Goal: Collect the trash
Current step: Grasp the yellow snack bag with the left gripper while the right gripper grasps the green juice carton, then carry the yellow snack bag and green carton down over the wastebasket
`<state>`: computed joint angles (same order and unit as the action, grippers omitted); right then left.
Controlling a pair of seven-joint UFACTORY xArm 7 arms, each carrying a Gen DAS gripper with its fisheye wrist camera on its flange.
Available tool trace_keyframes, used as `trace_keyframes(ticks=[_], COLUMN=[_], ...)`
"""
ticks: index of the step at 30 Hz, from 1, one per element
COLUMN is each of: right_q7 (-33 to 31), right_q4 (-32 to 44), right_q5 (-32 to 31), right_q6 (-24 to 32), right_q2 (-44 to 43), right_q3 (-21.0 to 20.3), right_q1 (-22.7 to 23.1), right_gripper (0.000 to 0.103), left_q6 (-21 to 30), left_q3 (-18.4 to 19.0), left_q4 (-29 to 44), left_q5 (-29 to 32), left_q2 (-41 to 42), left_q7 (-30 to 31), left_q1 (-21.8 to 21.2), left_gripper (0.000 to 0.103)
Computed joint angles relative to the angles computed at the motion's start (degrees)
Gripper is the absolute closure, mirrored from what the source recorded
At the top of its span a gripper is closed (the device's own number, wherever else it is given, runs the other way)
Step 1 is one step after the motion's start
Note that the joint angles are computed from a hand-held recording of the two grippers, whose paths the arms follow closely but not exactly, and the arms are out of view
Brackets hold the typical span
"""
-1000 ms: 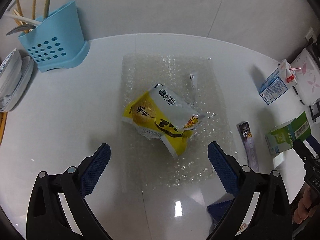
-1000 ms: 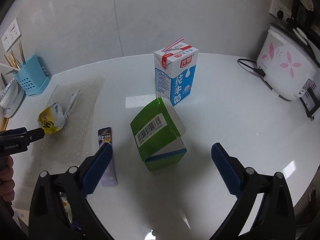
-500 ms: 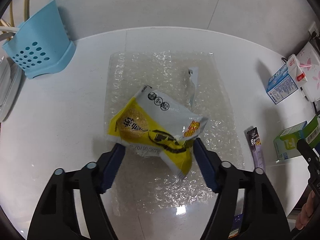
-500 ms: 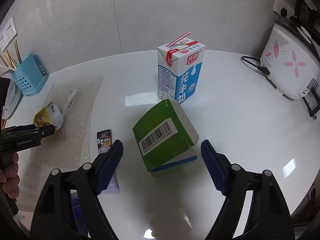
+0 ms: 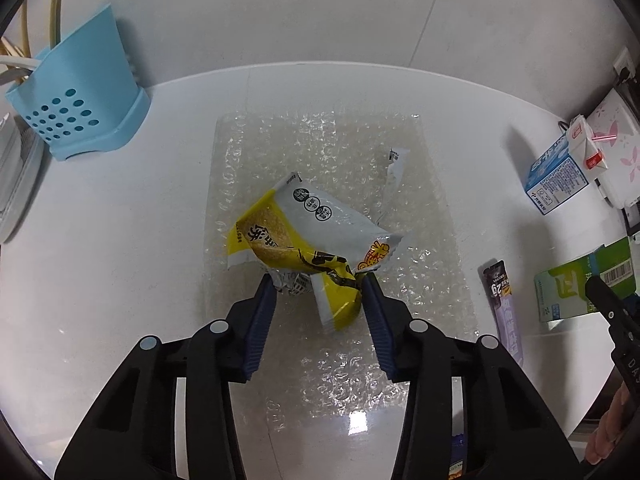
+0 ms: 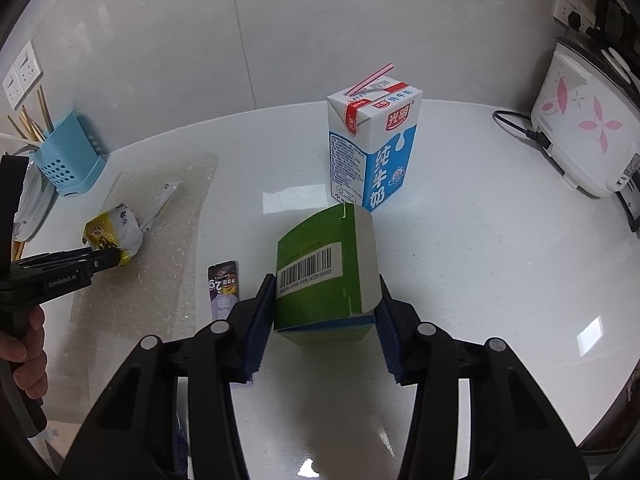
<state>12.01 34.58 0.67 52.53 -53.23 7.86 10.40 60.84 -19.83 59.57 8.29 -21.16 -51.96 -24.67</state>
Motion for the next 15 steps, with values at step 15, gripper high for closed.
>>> trace_keyframes(ticks=[15], right_q7=[-1.39], right_q4=[-0.02], right_q5=[0.83], right_q6=[1.75], right_q2=[-3.86], right_q3=[-1.24], right_q1=[0.21], right_gripper=[0.059], left_q6=[1.01], left_q3=[-1.61], left_q4=[0.87], left_q5=[1.66], left_q2=[-0.89], left_q7=[-2.02], left_q1=[-0.33], left_gripper=[0.078])
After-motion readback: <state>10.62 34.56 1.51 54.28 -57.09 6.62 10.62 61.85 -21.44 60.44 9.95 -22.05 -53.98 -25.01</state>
